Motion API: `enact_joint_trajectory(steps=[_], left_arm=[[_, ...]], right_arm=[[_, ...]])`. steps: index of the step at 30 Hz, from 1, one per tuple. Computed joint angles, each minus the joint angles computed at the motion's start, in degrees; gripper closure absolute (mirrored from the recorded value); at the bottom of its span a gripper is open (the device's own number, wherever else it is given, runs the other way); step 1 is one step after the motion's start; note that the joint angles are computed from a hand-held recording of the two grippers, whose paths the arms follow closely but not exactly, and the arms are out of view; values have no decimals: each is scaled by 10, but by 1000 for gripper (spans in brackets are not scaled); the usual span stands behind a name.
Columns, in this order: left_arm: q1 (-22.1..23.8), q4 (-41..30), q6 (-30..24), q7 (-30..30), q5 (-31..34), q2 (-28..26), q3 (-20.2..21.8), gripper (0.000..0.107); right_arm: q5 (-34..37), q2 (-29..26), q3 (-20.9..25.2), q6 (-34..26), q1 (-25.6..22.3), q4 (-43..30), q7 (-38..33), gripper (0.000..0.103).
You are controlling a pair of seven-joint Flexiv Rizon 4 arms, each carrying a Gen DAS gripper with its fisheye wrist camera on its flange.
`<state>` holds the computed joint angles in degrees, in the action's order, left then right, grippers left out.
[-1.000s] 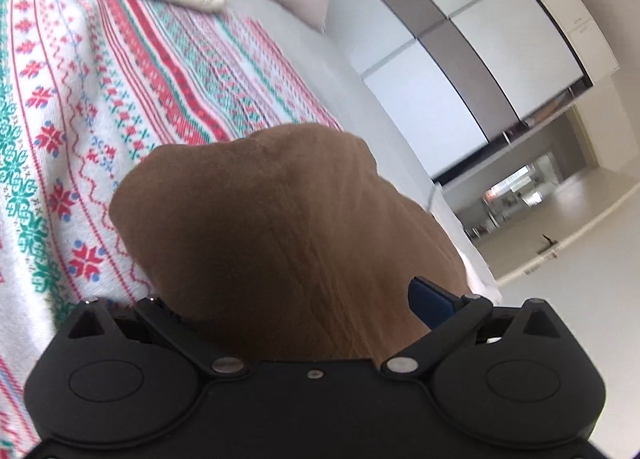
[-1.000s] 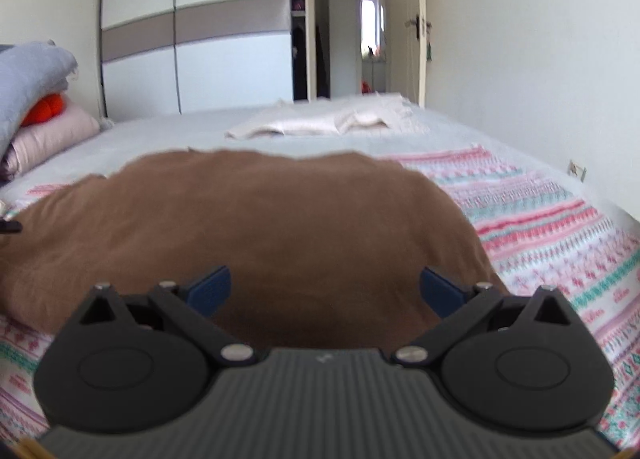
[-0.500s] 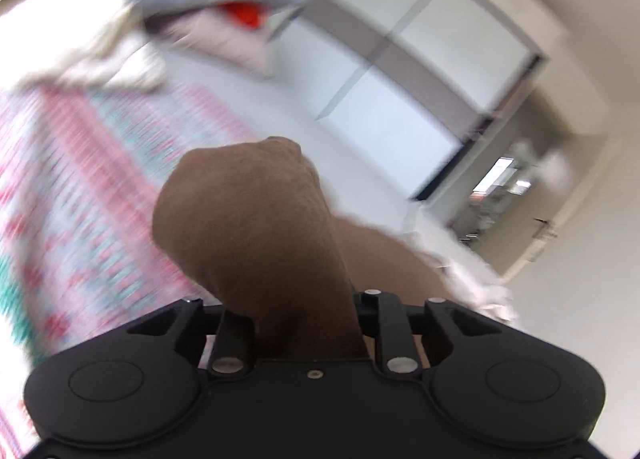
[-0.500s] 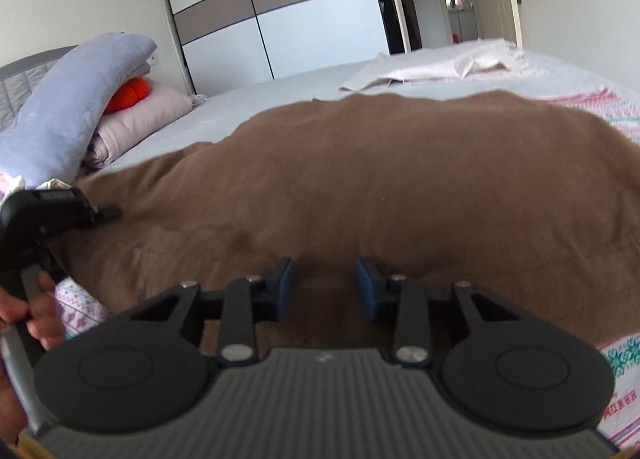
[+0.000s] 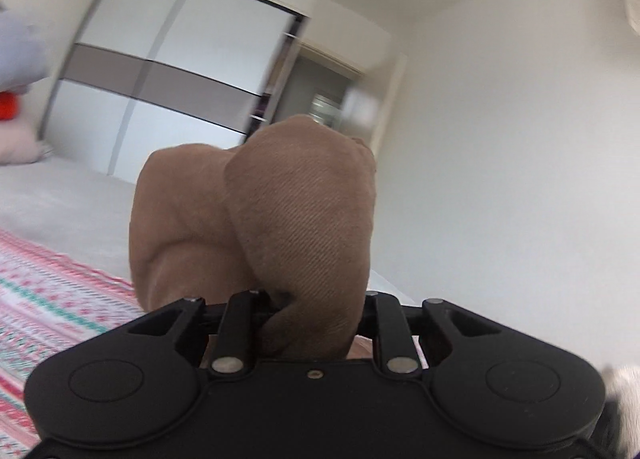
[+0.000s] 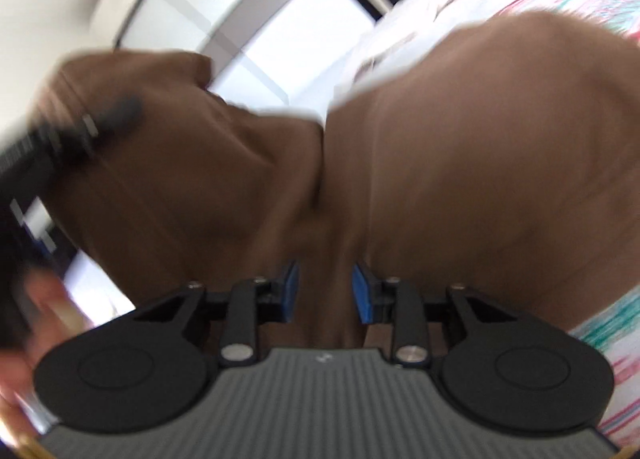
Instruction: Fold large clothes
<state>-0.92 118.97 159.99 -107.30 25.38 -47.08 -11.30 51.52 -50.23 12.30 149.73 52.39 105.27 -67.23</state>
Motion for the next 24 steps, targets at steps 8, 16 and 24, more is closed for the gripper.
enact_joint_trajectory(steps=[8,16,24], left_arm=[[-53,-47,-136,93,57,-37,-4,85],[-132,-27,-134,298,-24,-67,53,82],[36,31,-176,244,202,-18,-68,32]], right_arm=[[44,6,45,140,-61,135,155,59],[-24,-16,39,213,-71,217,258,37],[-116,-28,31,243,-88,217,323,12]])
